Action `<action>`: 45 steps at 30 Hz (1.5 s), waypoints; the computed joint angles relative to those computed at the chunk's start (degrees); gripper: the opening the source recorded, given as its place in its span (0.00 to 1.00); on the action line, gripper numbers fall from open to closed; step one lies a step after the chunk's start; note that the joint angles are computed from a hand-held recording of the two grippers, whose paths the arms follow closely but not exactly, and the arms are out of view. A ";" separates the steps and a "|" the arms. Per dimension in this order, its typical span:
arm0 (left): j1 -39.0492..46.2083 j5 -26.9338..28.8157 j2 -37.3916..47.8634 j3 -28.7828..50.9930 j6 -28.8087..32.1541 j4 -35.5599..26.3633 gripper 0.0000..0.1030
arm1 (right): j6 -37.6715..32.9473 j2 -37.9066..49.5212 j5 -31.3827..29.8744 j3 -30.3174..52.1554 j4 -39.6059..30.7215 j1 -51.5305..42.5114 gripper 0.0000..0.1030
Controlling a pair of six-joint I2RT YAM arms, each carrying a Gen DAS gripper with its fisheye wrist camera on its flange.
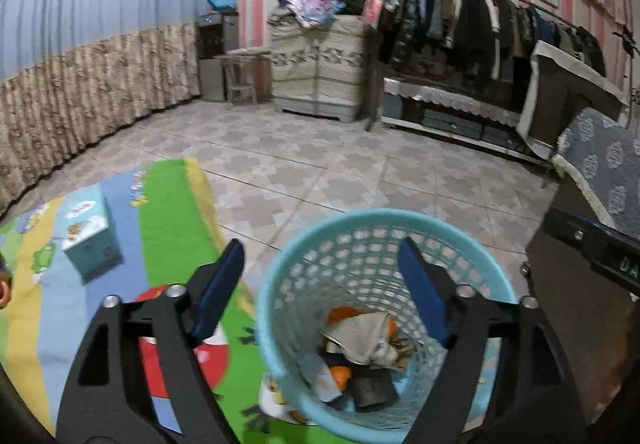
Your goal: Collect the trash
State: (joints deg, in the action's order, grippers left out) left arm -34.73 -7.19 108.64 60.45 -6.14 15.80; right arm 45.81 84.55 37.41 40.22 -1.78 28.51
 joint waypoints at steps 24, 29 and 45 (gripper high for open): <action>20.27 -0.96 -40.54 -31.91 1.09 -1.85 0.95 | -2.10 16.42 4.24 14.71 1.52 18.20 0.95; 21.14 -2.12 -53.96 -38.19 2.90 -8.01 0.95 | 0.93 17.73 6.80 13.73 3.29 25.78 0.95; 33.60 6.29 -85.44 -49.62 5.54 -26.80 0.95 | 7.12 23.56 22.51 21.02 -8.26 41.85 0.95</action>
